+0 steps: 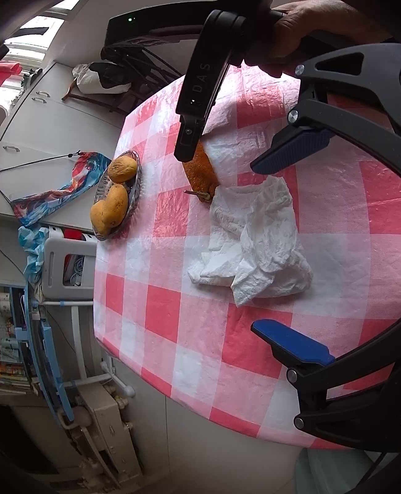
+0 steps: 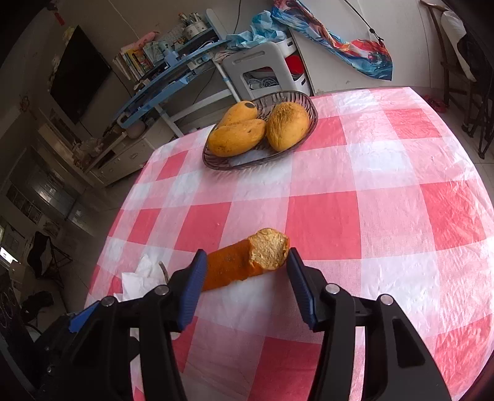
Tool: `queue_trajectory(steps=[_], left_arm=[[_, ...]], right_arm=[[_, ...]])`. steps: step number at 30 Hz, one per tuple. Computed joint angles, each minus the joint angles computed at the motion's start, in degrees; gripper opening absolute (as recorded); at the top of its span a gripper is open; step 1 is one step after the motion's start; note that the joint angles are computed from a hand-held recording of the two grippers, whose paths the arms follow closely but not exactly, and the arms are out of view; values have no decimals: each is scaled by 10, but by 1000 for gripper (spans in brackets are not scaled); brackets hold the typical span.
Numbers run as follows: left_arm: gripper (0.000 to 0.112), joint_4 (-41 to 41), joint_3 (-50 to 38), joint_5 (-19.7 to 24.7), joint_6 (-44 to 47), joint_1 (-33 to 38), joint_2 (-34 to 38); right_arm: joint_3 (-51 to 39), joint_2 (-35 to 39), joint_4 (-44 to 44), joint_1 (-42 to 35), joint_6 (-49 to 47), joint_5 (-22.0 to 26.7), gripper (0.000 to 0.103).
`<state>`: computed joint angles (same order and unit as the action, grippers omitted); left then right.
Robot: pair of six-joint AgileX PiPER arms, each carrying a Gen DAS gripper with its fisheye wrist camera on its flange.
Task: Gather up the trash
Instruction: 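Grasp the orange carrot piece with the right tool while the left tool grasps the white tissue, then lift the carrot and tissue and carry both toward the yellow basin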
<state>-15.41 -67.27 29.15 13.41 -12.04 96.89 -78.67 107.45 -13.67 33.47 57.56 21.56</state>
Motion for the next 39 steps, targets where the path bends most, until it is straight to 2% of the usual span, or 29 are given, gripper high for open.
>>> queue_trajectory(steps=[6, 12, 16, 20, 23, 29, 32, 35, 36, 37, 39], left_arm=[[91, -12, -13, 8, 7, 0, 16], [91, -19, -24, 16, 11, 5, 31], [72, -21, -23, 11, 23, 2, 35], [35, -54, -13, 13, 85, 0, 27], [20, -87, -7, 25, 127, 9, 22], [16, -142, -1, 39, 156, 55, 0], [16, -165, -6, 51, 158, 73, -6], [17, -168, -7, 57, 157, 74, -12], [16, -165, -5, 57, 156, 73, -16], [16, -158, -2, 53, 151, 72, -20], [16, -164, -1, 59, 156, 78, -24]], right_arm=[[-36, 24, 29, 3, -26, 0, 53], [-82, 52, 15, 11, -26, 24, 53], [-105, 67, 6, 16, -33, 38, 52], [-120, 77, 25, 16, -59, 39, 52], [-124, 80, 39, 18, -70, 32, 59], [-159, 84, -13, 41, -14, 114, 62], [-183, 96, -14, 54, -21, 136, 61], [-235, 129, -29, 72, -48, 175, 56], [-251, 139, -39, 77, -57, 189, 49], [-263, 145, -38, 79, -72, 197, 36], [-265, 147, -13, 75, -106, 192, 26]])
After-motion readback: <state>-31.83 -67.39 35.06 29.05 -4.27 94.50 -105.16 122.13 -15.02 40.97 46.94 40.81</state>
